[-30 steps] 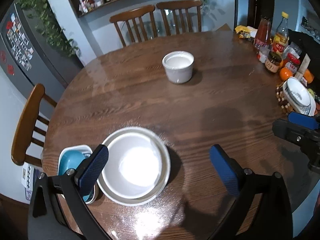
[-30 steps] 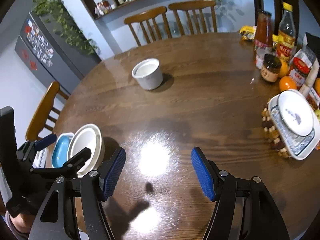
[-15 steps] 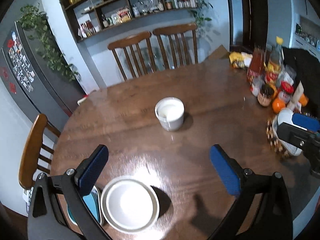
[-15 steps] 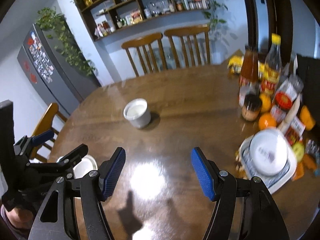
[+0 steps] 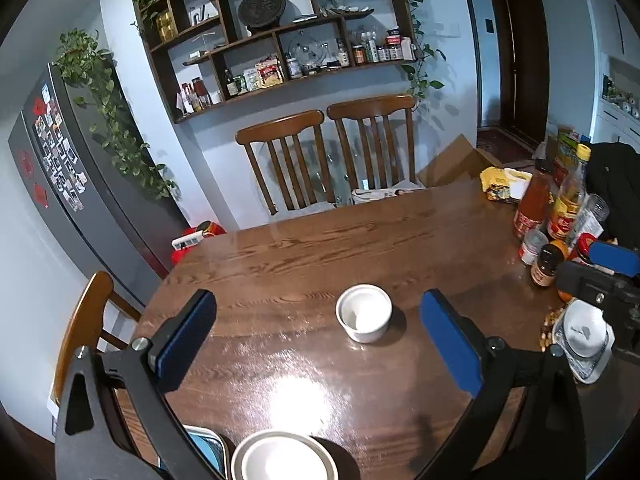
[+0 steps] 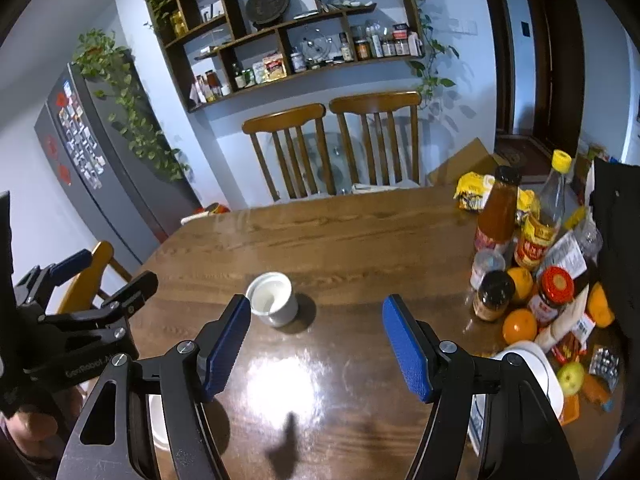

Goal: Organize plates and bowls
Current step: 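Withdraw both grippers from the bowls and move toward the white ramekin, then close both grippers on the rim of the white ramekin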

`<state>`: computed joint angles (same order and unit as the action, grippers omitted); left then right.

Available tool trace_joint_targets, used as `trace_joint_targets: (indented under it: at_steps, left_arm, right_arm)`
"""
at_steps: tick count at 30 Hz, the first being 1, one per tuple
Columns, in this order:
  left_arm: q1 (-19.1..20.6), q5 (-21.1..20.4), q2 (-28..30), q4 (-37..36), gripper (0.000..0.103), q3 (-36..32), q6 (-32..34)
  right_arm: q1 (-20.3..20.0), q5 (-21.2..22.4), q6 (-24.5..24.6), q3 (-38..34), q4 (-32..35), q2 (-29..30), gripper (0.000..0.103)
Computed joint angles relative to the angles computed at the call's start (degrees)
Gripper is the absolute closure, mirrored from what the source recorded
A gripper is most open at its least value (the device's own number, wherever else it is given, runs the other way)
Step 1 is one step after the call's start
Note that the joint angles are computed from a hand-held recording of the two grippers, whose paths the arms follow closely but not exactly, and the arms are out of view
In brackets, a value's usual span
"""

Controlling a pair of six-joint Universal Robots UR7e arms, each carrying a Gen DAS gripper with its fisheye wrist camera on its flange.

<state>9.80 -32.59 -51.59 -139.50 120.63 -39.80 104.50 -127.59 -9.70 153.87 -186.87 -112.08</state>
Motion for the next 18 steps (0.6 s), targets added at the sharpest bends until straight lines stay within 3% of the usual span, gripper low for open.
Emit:
trace_joint_targets:
  at_steps: [8,18]
  left_arm:
    - [4.97,-0.3,3.85,-0.69,0.001,-2.94,1.38]
    - [15.61,-7.94,8.95,0.47,0.001,-7.77,-1.83]
  right_arm:
    - [-3.17,2.33,-1.22,-3.97,-2.0,8.39,0.033]
    - [-12.07,7.63,-1.62,-8.07,-1.37,20.09,0.033]
